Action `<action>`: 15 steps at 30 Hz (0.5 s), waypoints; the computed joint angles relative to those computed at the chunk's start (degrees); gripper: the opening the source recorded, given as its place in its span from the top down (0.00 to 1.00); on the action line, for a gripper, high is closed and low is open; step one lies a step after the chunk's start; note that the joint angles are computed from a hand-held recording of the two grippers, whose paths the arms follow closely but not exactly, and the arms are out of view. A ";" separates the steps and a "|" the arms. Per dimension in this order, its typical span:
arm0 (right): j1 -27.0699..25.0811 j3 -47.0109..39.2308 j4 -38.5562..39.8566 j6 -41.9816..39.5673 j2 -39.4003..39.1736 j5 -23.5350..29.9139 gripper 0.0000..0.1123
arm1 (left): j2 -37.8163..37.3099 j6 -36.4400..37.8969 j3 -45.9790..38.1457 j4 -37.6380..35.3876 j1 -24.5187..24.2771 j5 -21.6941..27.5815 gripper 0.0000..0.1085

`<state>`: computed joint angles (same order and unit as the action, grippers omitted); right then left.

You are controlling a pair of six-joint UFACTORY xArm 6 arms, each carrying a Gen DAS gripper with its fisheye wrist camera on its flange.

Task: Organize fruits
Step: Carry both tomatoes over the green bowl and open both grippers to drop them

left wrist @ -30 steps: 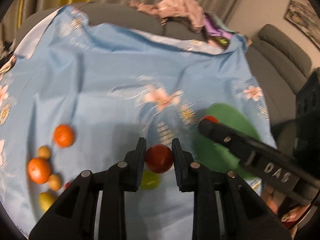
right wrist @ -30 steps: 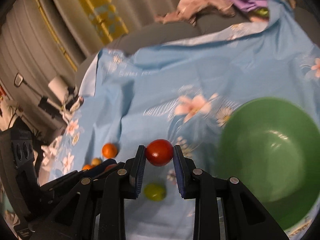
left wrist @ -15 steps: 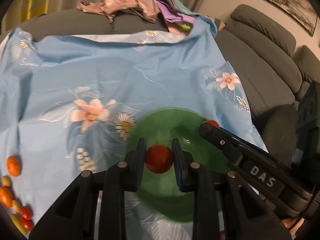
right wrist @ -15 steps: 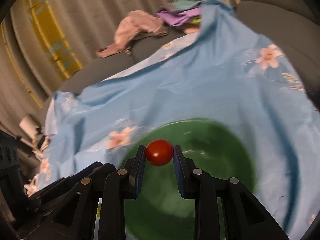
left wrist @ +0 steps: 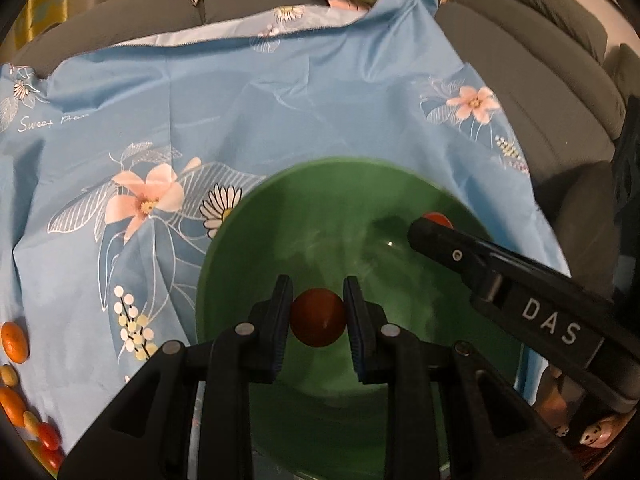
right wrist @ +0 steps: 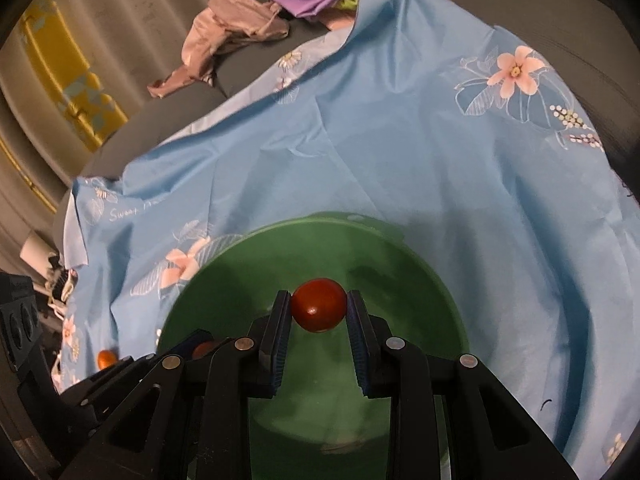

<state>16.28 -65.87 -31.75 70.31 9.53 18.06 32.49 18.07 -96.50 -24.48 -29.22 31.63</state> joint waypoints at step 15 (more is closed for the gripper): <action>1.56 -3.16 9.97 -11.45 3.39 3.08 0.74 | -1.21 -10.91 3.37 18.16 0.15 -2.05 0.75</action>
<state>17.84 -69.03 -21.78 58.86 12.91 21.15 31.28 7.16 -93.14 -6.31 -29.07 29.58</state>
